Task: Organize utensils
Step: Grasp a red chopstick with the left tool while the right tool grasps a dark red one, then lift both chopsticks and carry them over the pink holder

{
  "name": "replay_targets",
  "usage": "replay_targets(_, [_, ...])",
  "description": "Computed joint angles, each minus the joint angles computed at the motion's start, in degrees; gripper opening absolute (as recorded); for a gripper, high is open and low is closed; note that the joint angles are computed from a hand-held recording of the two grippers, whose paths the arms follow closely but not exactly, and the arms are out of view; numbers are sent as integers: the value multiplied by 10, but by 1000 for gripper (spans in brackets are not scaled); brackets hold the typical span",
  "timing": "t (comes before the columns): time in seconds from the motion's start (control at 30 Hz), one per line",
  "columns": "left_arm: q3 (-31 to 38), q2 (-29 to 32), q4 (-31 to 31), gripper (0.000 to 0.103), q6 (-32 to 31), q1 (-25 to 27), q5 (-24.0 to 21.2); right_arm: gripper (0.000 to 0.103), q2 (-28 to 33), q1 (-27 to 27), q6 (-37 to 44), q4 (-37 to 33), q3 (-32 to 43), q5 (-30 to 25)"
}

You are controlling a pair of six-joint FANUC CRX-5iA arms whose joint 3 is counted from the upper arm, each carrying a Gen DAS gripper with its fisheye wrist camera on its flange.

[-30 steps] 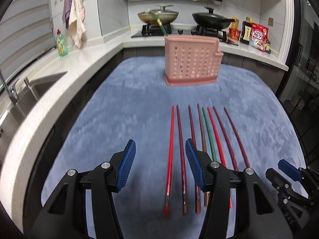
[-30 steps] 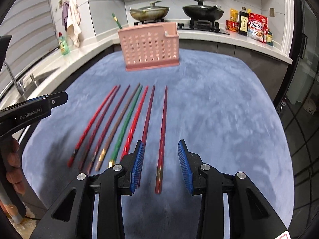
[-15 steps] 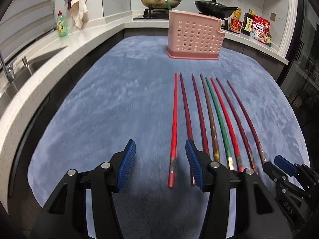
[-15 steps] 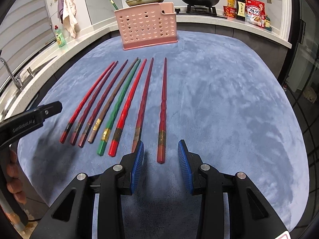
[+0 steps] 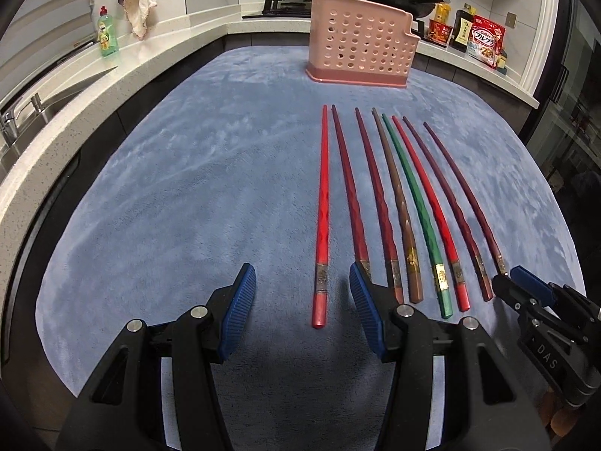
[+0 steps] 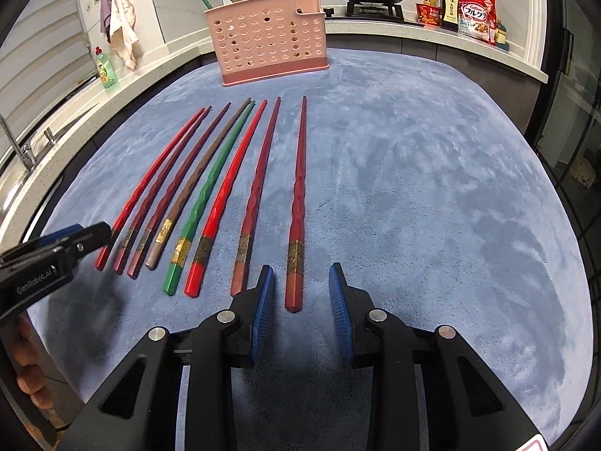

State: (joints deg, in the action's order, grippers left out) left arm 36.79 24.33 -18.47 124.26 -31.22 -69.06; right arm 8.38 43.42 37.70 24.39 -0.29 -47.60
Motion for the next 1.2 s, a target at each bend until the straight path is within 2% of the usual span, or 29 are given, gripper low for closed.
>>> replay_targets(0.2, [-3,4,15,49,1,6,-1,22,-2,-1,-10,10,-9,9])
replay_targets(0.27, [-8,4,25,39,5,11,2,20,-3,-2,-11,12,-13,14])
replay_targets(0.53, [-9,4,27,12,-10,11,1,12,-7,-3,-15,17,-20,19])
replay_targets(0.63, [-9,5,31,9,-14,12,2,7,-7,-4,-10,10,-17,17])
replay_targets(0.9, [-24,-5,72,9,-22,28,10,7,-12,-3,-7,-2,-11,7])
replay_targets(1.2, [-19,-28,67,8,-21,26,13,7,-38,-1,-26,24,-9,11])
